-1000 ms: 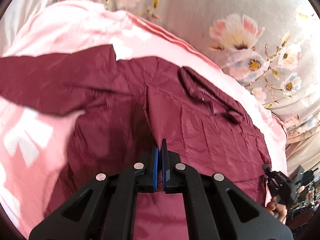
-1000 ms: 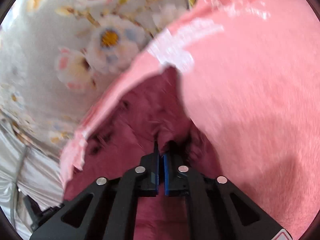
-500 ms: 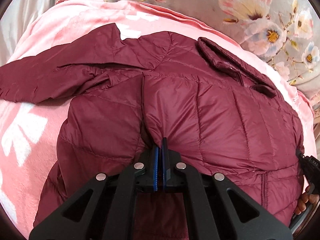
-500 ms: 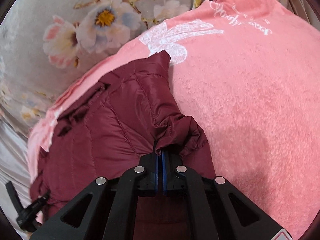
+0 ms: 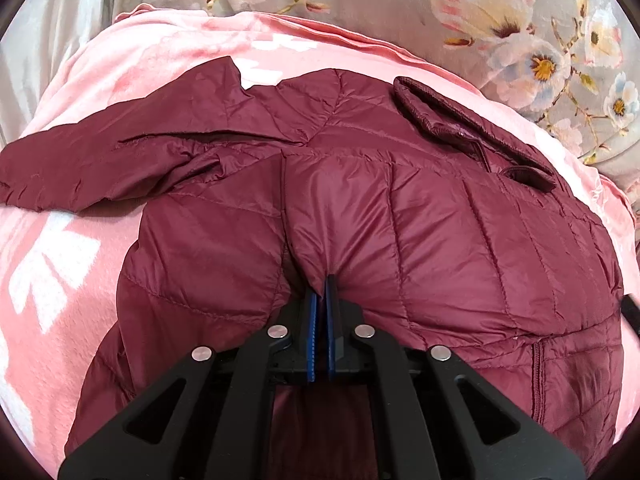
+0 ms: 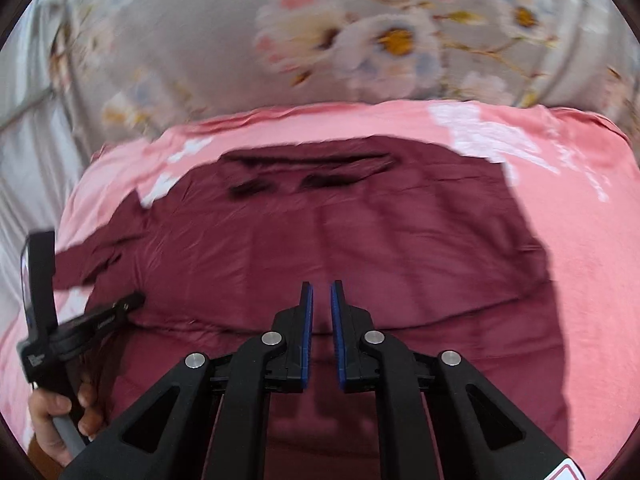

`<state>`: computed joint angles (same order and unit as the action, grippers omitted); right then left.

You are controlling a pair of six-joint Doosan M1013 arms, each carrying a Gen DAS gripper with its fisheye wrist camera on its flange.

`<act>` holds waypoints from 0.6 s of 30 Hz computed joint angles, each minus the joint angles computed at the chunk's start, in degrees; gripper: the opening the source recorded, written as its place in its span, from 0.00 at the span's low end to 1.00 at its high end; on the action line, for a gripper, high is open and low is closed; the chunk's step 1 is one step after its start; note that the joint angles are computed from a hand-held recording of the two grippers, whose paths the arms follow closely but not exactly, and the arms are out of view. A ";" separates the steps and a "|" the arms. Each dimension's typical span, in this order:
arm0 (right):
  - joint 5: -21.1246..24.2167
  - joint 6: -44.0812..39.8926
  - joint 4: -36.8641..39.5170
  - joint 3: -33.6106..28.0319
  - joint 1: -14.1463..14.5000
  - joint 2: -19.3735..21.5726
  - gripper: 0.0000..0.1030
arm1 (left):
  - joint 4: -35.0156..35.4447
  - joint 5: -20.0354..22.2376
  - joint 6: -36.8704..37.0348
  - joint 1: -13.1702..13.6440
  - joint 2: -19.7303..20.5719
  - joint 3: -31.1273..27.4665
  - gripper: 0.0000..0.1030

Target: Fold large clothes

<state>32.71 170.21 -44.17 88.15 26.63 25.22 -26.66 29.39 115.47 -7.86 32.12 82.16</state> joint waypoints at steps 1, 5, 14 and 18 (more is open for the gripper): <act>-0.08 -2.33 2.15 -0.87 0.03 0.76 0.08 | -0.66 0.04 0.50 0.11 0.01 0.03 0.04; 1.42 -9.11 9.56 -3.58 -0.03 3.19 0.07 | -0.78 -0.50 0.74 0.02 -0.03 0.26 0.04; 5.37 -12.07 12.03 -5.51 0.31 5.44 0.04 | -5.16 0.51 3.43 0.62 0.26 0.04 0.04; 6.47 -12.44 11.64 -6.08 0.46 5.74 0.04 | -8.18 2.41 4.82 1.31 0.42 -0.42 0.05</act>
<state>39.18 157.77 -32.53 82.07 27.09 30.96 -34.85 31.80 120.29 -6.56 32.54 81.74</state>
